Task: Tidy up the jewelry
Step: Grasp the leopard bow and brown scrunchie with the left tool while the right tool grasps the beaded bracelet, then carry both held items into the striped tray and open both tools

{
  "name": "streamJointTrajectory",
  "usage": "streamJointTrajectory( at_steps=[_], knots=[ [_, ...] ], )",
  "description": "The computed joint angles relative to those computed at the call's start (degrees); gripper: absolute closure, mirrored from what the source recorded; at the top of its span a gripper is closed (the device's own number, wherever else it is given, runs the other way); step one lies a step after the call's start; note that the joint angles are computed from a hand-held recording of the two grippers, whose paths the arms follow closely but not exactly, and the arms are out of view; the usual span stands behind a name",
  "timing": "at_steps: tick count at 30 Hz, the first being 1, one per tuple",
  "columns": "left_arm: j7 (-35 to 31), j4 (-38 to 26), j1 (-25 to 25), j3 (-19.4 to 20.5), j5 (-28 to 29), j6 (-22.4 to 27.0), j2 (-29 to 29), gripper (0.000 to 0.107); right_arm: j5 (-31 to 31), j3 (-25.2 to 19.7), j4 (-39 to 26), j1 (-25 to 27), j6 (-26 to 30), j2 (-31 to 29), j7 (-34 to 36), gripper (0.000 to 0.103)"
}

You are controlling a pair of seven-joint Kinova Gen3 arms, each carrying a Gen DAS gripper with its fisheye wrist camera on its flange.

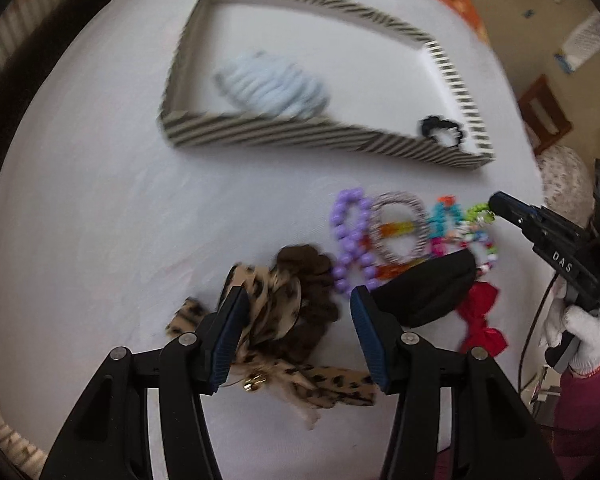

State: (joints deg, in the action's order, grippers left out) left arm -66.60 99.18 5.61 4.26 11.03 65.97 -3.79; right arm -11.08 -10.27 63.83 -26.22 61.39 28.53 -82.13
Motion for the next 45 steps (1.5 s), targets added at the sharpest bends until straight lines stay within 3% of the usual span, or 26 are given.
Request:
streamJointTrajectory(
  at_steps=[3, 8, 13, 15, 17, 19, 23, 30, 38, 45],
  knots=[
    [-0.27, -1.88, 1.19, 2.05, -3.35, 1.47, 1.03, 0.059, -1.14, -0.28, 0.13, 0.86, -1.21, -1.41, 0.10, 0.090],
    [1.12, -2.85, 2.90, 2.12, -5.98, 4.45, 4.77, 0.059, -2.09, -0.48, 0.46, 1.27, -2.28, -3.12, -0.03, 0.090],
    [2.10, -1.95, 5.02, 2.70, -9.90, 2.95, 5.63, 0.061, -3.48, -0.65, 0.46, 2.03, -2.36, -4.53, -0.54, 0.090],
    [1.37, -0.38, 5.04, 2.21, -9.62, 0.74, 4.33, 0.094, -4.07, -0.81, 0.81, 2.42, -2.74, -5.27, -0.30, 0.090],
    [-0.68, 0.94, 3.54, 0.92, -6.28, -0.25, 3.20, 0.097, -4.21, -0.85, 1.25, 2.40, -3.28, -6.11, -0.22, 0.090],
    [-2.53, 1.72, 2.27, 0.06, -3.78, -0.70, 1.97, 0.098, -4.52, -0.97, 1.31, 2.47, -3.52, -6.70, -0.07, 0.090],
    [-2.36, 0.29, 1.04, -0.07, -4.09, -0.14, -0.98, 0.098, -5.10, -1.14, 0.18, 2.51, -3.34, -7.21, 0.45, 0.090],
    [-2.74, -8.77, 0.15, -0.01, -6.92, 2.67, -1.74, 0.098, -3.65, -0.59, -4.46, 0.99, -2.27, -6.24, -0.12, 0.090],
    [-2.94, -16.99, -1.15, -0.09, -10.55, 2.28, 2.53, 0.098, -2.11, -0.33, -13.25, -0.88, 0.56, -1.68, -0.47, 0.090],
    [-1.63, -22.79, -0.76, -0.57, -12.10, 1.22, 9.79, 0.098, -0.46, 0.76, -23.90, -3.45, 5.46, 5.34, -1.72, 0.090]
  ],
)
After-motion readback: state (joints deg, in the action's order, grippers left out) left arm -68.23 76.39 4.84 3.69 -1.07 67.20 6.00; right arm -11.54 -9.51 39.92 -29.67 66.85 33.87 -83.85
